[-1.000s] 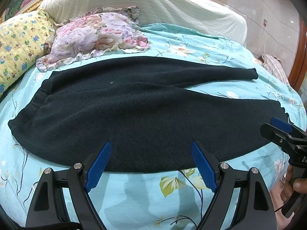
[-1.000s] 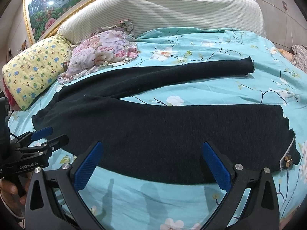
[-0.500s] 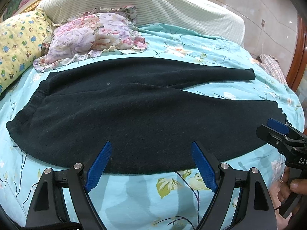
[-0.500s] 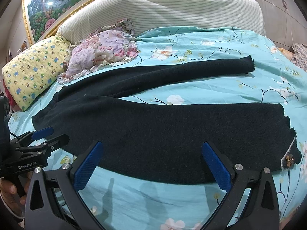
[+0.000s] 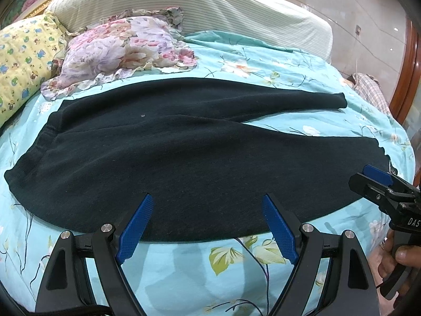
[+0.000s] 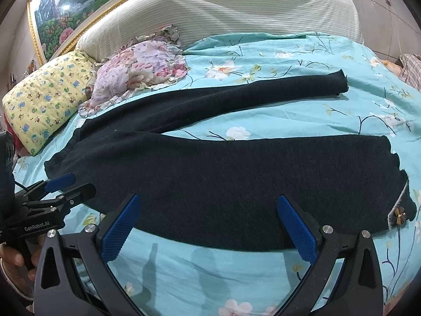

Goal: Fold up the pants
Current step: 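Lower both tools onto the pant leg cuffs and close both grippers on them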

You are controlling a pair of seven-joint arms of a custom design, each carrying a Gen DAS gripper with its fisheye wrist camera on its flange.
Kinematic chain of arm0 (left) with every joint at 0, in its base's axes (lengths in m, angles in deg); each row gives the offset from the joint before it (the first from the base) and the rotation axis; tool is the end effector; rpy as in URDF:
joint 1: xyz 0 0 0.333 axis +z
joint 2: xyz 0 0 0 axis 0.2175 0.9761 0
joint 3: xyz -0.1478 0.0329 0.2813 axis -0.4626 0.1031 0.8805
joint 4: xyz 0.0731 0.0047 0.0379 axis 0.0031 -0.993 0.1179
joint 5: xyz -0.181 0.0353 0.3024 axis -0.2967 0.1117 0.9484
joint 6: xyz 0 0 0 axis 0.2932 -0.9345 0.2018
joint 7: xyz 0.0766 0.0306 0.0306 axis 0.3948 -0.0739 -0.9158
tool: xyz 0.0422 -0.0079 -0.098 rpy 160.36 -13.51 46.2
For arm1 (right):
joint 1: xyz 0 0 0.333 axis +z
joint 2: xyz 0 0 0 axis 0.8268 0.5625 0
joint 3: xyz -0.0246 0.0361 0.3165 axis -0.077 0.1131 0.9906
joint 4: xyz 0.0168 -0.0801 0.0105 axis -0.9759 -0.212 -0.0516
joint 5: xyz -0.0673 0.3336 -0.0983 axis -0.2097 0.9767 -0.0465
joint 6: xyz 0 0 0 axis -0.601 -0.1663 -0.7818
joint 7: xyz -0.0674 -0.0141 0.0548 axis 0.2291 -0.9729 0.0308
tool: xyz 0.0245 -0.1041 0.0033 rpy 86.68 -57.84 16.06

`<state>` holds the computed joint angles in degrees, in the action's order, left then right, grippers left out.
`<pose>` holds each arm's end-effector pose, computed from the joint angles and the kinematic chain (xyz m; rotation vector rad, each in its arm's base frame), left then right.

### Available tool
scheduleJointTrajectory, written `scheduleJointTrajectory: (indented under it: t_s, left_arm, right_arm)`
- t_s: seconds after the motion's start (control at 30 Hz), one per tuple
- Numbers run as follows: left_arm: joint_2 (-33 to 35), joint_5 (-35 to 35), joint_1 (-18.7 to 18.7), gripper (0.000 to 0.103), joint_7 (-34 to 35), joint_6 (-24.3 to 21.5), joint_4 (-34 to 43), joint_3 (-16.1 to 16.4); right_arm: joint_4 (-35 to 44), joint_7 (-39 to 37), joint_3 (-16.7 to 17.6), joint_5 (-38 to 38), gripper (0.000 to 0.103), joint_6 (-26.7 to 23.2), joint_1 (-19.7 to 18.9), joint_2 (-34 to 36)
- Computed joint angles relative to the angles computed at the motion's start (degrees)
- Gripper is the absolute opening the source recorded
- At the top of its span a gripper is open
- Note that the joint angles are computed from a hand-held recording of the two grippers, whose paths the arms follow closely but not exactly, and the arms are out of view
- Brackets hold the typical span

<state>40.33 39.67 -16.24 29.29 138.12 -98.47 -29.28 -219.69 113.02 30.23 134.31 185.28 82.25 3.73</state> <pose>0.4396 -0.4168 0.4607 -1.7986 1.7591 -0.7879 0.4299 0.1820 0.4393 -1.7269 1.5063 -0.3644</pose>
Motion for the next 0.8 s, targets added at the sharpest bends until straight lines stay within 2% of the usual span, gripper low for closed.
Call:
scheduleJointTrajectory:
  t_s: [0.2, 0.37, 0.63, 0.8]
  left_arm:
    - [0.2, -0.8, 0.4, 0.085, 2.6, 0.4, 1.1, 0.1]
    - [0.6, -2.2, 1.2, 0.085, 5.9, 1.5, 2.7, 0.4]
    - [3.9, -5.7, 2.4, 0.085, 16.7, 1.9, 9.4, 0.9]
    - [7.5, -9.8, 2.5, 0.085, 24.5, 1.9, 15.1, 1.4]
  right_arm:
    - [1.5, -6.3, -0.4, 6.1, 0.103, -1.5, -0.7, -0.5]
    - [2.2, -7.2, -0.8, 7.6, 0.103, -3.4, -2.1, -1.1]
    - [3.3, -1.5, -3.0, 2.0, 0.103, -8.5, -5.2, -1.2]
    - [5.2, 5.1, -4.5, -6.0, 0.103, -11.3, -7.7, 0.2]
